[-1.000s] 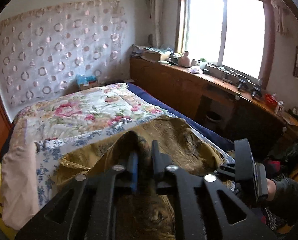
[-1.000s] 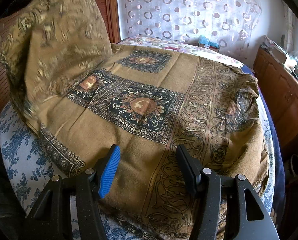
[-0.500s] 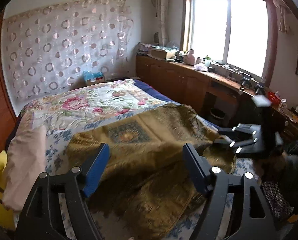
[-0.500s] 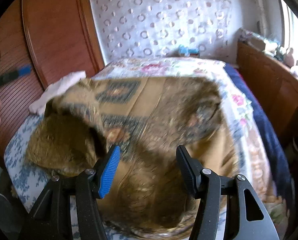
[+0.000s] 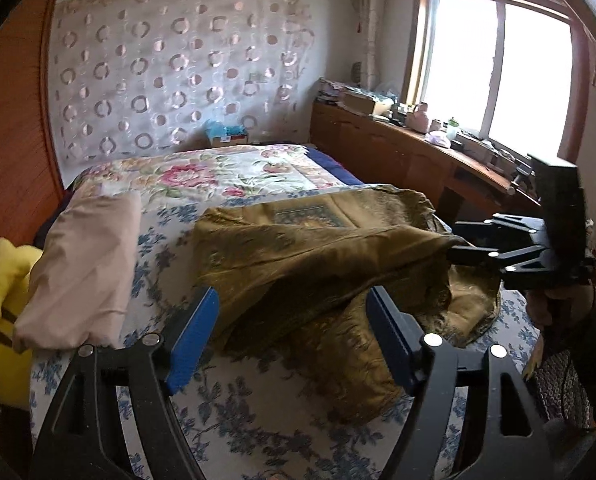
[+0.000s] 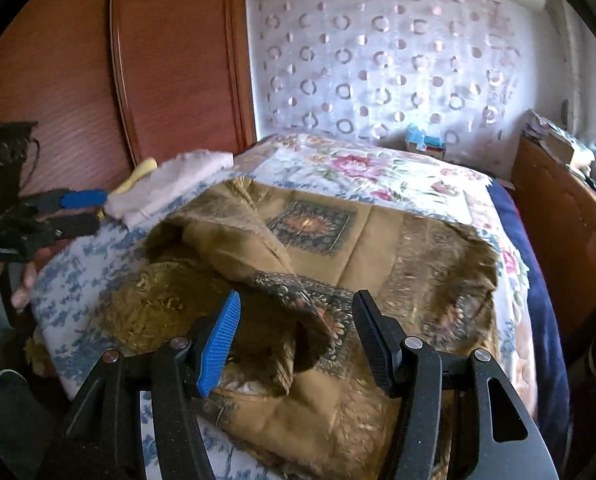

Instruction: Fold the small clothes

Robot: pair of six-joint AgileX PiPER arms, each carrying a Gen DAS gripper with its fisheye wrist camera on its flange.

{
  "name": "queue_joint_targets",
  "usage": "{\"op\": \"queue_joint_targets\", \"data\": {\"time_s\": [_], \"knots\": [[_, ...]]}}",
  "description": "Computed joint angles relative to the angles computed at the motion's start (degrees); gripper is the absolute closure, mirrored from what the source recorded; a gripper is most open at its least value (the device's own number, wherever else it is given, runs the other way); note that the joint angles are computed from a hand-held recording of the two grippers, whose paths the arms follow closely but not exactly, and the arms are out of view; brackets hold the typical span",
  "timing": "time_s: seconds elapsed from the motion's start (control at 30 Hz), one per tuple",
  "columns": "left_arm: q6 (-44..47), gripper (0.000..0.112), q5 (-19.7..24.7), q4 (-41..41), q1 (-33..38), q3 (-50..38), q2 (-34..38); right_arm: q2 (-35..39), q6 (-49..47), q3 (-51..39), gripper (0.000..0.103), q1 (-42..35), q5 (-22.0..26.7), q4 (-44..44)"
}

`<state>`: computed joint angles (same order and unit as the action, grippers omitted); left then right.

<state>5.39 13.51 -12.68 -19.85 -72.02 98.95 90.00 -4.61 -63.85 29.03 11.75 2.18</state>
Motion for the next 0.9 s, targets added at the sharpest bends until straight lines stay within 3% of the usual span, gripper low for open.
{"op": "queue_joint_targets", "data": {"time_s": [0.13,0.2,0.27,0.33,0.4,0.67,0.8,0.9], "knots": [[0.83,0.035,-1.41,-1.15,0.98,1.97,-0.45,6.5,-0.89,-7.6,0.043,-0.42,4.69,0.68],[1.2,0.035,-1.86,-1.89,1.35,2.68,-0.56,9.13,-6.31,-11.15,0.043,-0.99,6.98,6.05],[3.23,0.035,-2.27,-4.17,1.88,3.33,-0.63,11.05,-10.28,-14.17,0.055,-1.34,9.03,10.04],[4.5,0.035,-2.83,-5.66,2.12,3.98,-0.64,11.75,-14.79,-15.69,0.081,-1.53,11.01,14.1],[6.21,0.035,-3.2,-7.52,2.46,4.47,-0.71,11.58,-15.05,-16.02,0.094,-1.04,11.44,13.42],[7.35,0.034,-4.22,-8.4,2.77,5.43,-2.08,4.66,-24.82,-11.45,0.097,-1.06,8.04,24.76],[14.14,0.034,-4.58,-14.89,2.66,5.83,-2.73,-0.51,-24.68,-9.38,0.097,-1.52,7.62,25.68],[12.77,0.034,-5.12,-13.35,2.02,6.17,-2.8,-4.86,-19.56,-6.94,0.097,-2.45,7.53,20.87]]}}
